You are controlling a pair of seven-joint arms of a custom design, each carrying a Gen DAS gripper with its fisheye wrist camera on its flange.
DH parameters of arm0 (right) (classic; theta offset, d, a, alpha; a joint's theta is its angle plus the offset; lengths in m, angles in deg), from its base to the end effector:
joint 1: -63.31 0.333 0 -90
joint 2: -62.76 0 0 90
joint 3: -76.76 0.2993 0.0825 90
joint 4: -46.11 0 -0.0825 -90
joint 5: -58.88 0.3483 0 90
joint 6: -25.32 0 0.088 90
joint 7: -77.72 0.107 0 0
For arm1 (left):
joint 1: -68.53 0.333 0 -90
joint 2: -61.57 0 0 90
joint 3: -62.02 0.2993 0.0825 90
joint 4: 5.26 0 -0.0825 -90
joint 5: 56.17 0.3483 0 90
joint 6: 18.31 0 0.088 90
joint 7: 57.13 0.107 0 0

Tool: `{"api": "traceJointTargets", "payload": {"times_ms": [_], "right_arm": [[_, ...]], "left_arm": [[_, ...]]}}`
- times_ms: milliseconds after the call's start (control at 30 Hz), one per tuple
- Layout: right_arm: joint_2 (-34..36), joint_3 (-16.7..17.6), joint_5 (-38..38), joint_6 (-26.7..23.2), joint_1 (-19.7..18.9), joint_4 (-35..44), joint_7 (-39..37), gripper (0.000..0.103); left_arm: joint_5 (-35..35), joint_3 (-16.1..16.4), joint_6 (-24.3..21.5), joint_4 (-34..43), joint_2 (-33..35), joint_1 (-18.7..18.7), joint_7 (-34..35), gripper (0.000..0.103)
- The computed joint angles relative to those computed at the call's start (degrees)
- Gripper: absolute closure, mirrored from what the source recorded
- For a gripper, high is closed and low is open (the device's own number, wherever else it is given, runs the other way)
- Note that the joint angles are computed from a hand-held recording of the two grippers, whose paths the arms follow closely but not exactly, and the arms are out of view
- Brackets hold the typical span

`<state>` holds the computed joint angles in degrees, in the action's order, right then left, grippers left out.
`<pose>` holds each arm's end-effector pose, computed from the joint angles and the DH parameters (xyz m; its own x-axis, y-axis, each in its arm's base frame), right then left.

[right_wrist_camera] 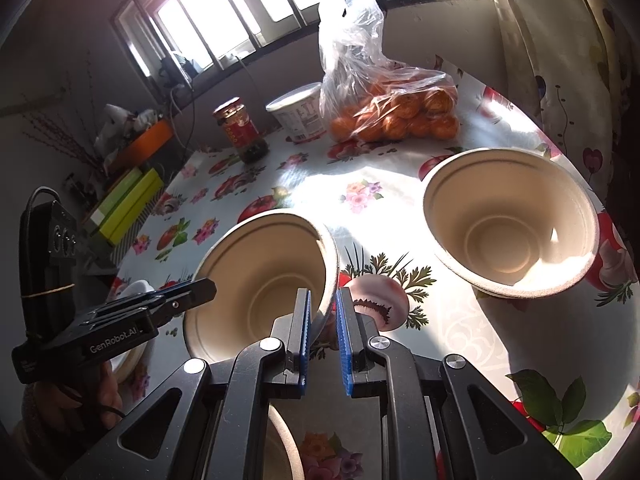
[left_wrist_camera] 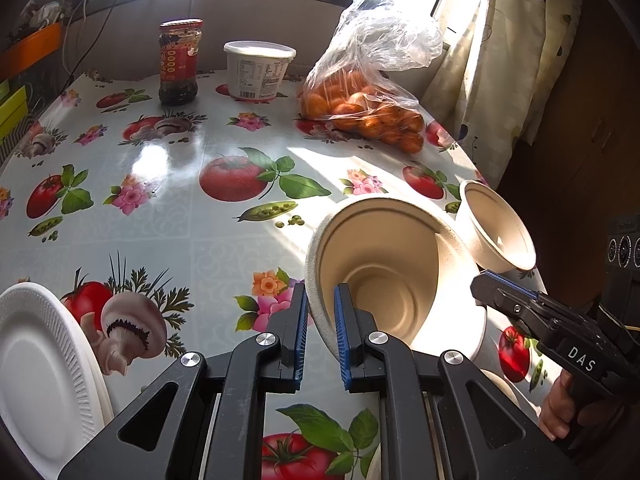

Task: Organize plates and bowls
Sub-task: 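Lift and carry the held beige bowls with both grippers toward the plate stack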

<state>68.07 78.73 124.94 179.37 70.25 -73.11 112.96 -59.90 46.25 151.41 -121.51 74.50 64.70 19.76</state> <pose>0.5598 0.0575 0.4283 0.3024 -0.8678 -0.3944 -0.7638 0.0270 -0.6449 0.5747 -0.1894 0.4305 -0.1119 -0.9602 0.2558 -0.7914 -0.0696 -0.6073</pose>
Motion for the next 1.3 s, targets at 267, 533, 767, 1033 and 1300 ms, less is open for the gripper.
{"api": "traceJointTargets", "payload": {"times_ms": [267, 533, 767, 1033, 1300], "right_arm": [[-1.7, -0.1, 1.3, 0.6, 0.3, -0.9, -0.9, 0.09], [-4.9, -0.8, 3.5, 1.4, 1.1, -2.7, -2.9, 0.09], [-8.5, -1.7, 4.8, 2.0, 2.3, -5.4, -4.0, 0.09], [-13.4, -2.8, 6.6, 2.6, 4.0, -9.5, -5.3, 0.09], [-17.4, -3.9, 7.2, 3.2, 5.4, -13.7, -5.5, 0.089]], "left_arm": [[-1.5, -0.7, 0.8, -1.2, -1.8, 0.3, 1.2, 0.089], [-5.9, -1.5, 2.1, -3.0, -4.4, 0.4, 4.3, 0.089], [-10.3, -1.2, 2.9, -5.3, -7.2, -0.7, 7.5, 0.089], [-16.5, 0.4, 4.0, -8.9, -11.1, -3.6, 12.0, 0.089], [-20.0, 3.2, 4.7, -11.8, -13.9, -7.6, 14.9, 0.089]]}}
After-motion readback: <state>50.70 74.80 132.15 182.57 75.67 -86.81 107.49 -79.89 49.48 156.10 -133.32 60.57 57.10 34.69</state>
